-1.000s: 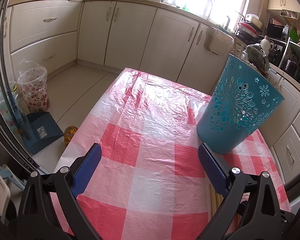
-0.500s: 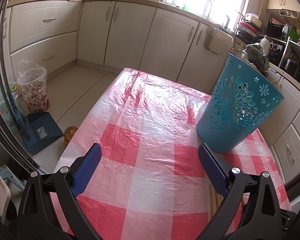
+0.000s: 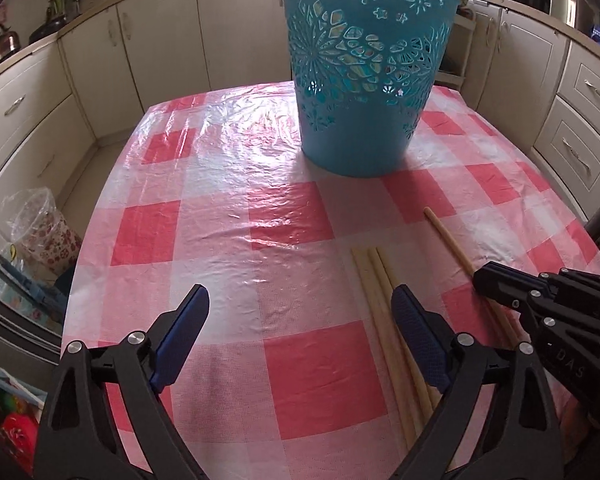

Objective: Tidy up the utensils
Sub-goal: 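Move the left tool to the sticks and close on one stick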

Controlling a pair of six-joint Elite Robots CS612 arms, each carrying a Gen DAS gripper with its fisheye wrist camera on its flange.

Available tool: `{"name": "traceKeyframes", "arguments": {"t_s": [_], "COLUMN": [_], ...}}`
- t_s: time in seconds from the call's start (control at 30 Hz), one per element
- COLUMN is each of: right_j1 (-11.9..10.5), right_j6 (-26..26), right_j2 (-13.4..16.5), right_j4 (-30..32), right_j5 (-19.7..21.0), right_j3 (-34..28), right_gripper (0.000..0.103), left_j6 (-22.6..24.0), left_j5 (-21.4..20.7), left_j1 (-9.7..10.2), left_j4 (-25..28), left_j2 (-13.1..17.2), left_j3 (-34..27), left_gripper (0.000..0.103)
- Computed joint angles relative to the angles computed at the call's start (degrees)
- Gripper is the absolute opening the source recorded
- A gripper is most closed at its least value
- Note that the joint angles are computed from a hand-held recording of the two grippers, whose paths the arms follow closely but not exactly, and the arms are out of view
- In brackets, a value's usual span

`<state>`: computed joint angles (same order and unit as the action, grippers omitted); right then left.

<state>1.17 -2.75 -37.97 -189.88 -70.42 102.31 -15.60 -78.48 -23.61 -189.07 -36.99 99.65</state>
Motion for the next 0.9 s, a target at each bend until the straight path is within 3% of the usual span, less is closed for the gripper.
{"name": "traceKeyframes", "arguments": {"t_s": [0.13, 0.37, 0.43, 0.9], "right_j1": [-0.2, -0.5, -0.6, -0.5], "right_j6": [0.3, 0.9, 1.1, 0.7], "right_j2": [0.0, -0.1, -0.1, -0.2], "right_j4": [0.0, 0.3, 0.4, 0.4], "right_j5": [0.7, 1.7, 1.9, 1.4], "right_j3": [0.1, 0.2, 0.2, 0.2], "right_gripper": [0.006, 0.006, 0.006, 0.006], "left_j6": [-1.0, 2.6, 3.2, 2.5], "left_j5": [-0.6, 1.9, 1.6, 0.9], "left_j1": [0.33, -0.73, -0.82, -1.05], "left_j4": [2.0, 2.6, 4.9, 4.6], "left_j2": [0.1, 0.1, 0.0, 0.0], "left_j3": [-0.4, -0.7, -1.2, -1.3], "left_gripper": [0.08, 0.079, 0.071, 0.066]}}
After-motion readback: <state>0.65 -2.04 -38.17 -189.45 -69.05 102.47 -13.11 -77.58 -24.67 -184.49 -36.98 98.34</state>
